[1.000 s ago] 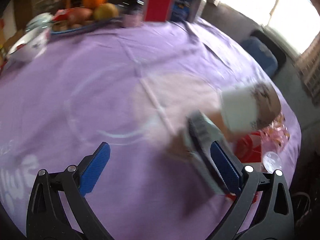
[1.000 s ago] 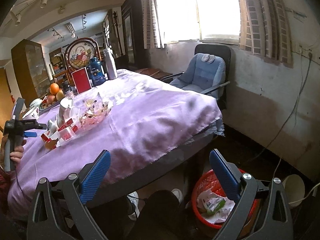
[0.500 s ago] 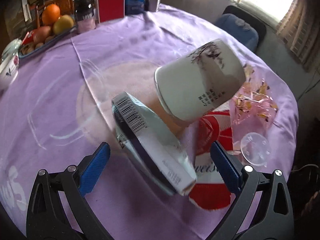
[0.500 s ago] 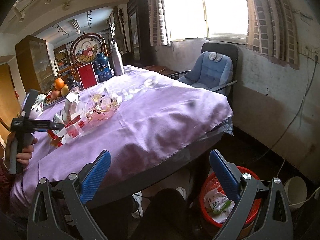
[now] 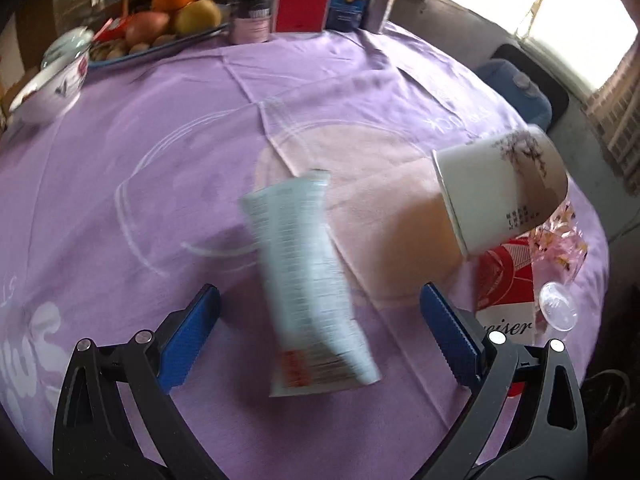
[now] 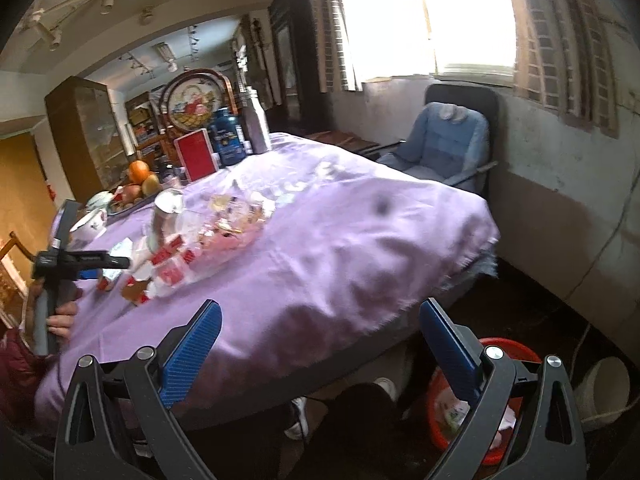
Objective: Collect trash
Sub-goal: 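Reach the left tool toward the white medicine packet beside the paper cup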
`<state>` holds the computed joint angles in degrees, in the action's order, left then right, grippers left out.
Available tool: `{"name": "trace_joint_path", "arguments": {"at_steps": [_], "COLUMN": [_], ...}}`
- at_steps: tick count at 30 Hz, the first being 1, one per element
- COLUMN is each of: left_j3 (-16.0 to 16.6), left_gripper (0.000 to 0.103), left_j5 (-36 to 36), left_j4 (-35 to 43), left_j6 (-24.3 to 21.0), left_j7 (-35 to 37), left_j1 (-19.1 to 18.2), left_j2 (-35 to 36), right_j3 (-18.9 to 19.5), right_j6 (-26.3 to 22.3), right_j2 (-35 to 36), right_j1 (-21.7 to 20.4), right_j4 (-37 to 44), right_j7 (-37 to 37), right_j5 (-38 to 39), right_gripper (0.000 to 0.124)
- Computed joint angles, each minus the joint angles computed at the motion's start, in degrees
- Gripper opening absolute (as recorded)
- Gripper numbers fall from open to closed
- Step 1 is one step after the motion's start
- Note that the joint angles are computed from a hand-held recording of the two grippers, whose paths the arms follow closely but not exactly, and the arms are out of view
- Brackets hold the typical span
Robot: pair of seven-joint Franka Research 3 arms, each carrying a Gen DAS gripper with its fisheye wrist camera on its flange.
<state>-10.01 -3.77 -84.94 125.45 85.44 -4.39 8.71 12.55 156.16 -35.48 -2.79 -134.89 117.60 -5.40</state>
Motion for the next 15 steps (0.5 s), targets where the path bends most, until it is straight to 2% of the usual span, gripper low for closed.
{"name": "trace_joint_path", "arguments": {"at_steps": [3,8,13,15], "left_j3": [0.0,0.0,0.0,0.0], "left_gripper": [0.096,0.096,0.097,0.097], "left_j5": [3.7,3.9,8.8,8.6], "left_j4": [-0.6,-0.9,0.1,0.2], "left_j6": [0.5,0.6,-1.1,-1.1], "left_j7": [-0.9,-0.6,-1.3,-1.2], "left_j1": [-0.9,-0.8,-2.1,-1.9], "left_j2": [-0.1,-0.1,0.6,0.7], "right_j3": [-1.6,-5.3,-6.7,-7.8], "right_j6": [0.8,0.9,-2.2,-3.7], "right_j2": [3.6,11.7,20.5,23.4], "right_j1": [3.0,9.0,11.6,12.7], "right_j4": [3.0,10.2,19.0,22.1], "right_j7": [-2.7,-8.7,-12.3,-13.6], "right_j5": [1.9,7.6,10.4,12.8], "right_gripper": [0.097,0.097,0.097,0.097]}}
